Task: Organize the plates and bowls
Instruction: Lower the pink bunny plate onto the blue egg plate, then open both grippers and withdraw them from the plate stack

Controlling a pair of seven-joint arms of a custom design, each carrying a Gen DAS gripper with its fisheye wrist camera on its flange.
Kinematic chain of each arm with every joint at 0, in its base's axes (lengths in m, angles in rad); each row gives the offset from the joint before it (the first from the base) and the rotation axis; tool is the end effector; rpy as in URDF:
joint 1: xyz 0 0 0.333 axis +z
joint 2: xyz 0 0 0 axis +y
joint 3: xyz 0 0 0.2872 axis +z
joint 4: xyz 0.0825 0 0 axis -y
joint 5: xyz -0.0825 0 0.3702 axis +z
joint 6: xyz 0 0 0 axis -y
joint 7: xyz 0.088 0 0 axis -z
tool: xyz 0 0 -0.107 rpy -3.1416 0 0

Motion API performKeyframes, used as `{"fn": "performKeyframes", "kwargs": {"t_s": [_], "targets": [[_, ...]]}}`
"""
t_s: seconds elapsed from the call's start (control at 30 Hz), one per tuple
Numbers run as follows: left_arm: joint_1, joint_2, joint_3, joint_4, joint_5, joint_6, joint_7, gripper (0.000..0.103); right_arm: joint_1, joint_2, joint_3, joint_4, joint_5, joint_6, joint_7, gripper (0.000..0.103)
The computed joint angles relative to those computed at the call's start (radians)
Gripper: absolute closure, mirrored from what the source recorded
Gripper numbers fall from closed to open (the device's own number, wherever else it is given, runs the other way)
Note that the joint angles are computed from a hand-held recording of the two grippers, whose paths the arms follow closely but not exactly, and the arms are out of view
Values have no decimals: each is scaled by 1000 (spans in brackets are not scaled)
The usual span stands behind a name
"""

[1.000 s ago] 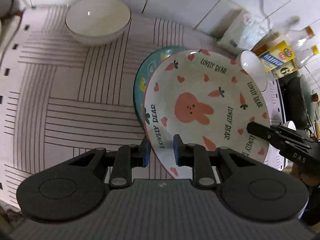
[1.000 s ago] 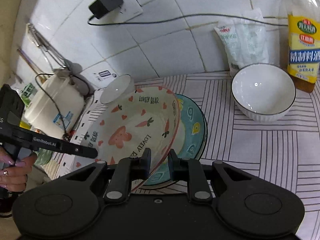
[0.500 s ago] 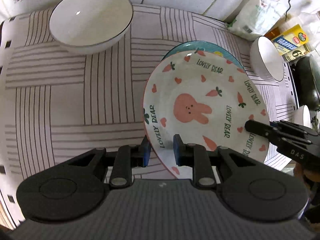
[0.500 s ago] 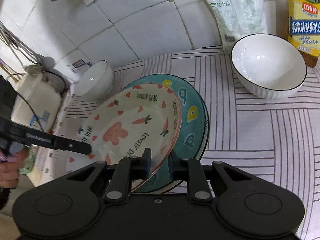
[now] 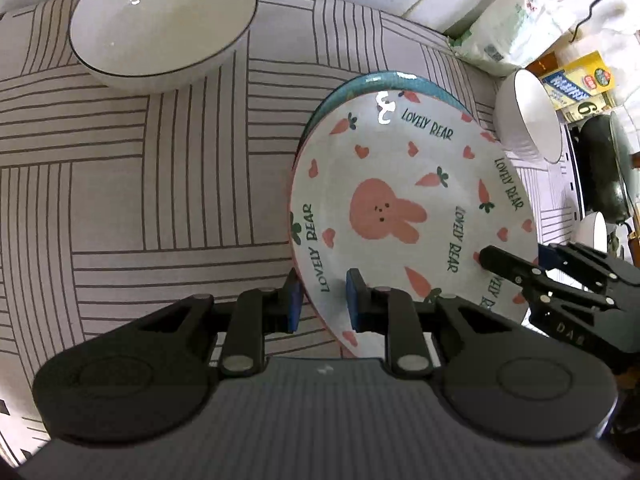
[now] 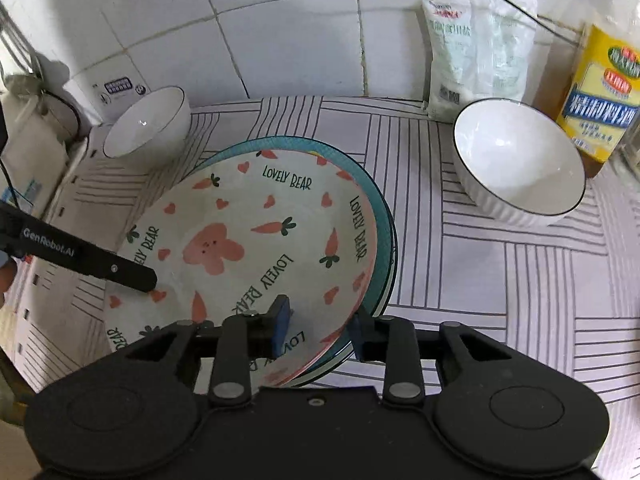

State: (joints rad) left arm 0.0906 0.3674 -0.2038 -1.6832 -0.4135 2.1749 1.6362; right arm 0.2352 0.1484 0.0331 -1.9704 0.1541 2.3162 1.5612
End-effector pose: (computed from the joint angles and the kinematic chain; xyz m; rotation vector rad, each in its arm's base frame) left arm 0.6440 -0.0761 0.3868 2.0824 -1.9698 0.5595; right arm 0.5687 0.1588 0.3950 -2.2357 1.8587 -0.0272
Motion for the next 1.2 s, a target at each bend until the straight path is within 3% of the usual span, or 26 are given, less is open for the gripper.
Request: {"fn": "performKeyframes", "kwargs": {"t_s": [0.17, 0.47, 0.67, 0.87, 1.2], "targets": [[-24, 11, 10, 24, 59, -20, -61, 81, 32, 30, -1, 80, -113, -110, 81, 58], [-48, -33, 8, -15, 102, -11, -125, 83, 83, 15, 3, 41, -314, -110, 161, 55], [-63, -69, 12, -75, 104, 34, -181, 82, 80, -23, 8, -34, -338, -27, 146, 59], [-69, -137, 18, -154, 91, 50, -212, 84, 43, -98, 5, -96, -257, 36, 125, 61], [-148, -297, 20, -222, 142, 121, -371, 83, -54, -297, -29, -235, -63, 119, -73, 57]]}}
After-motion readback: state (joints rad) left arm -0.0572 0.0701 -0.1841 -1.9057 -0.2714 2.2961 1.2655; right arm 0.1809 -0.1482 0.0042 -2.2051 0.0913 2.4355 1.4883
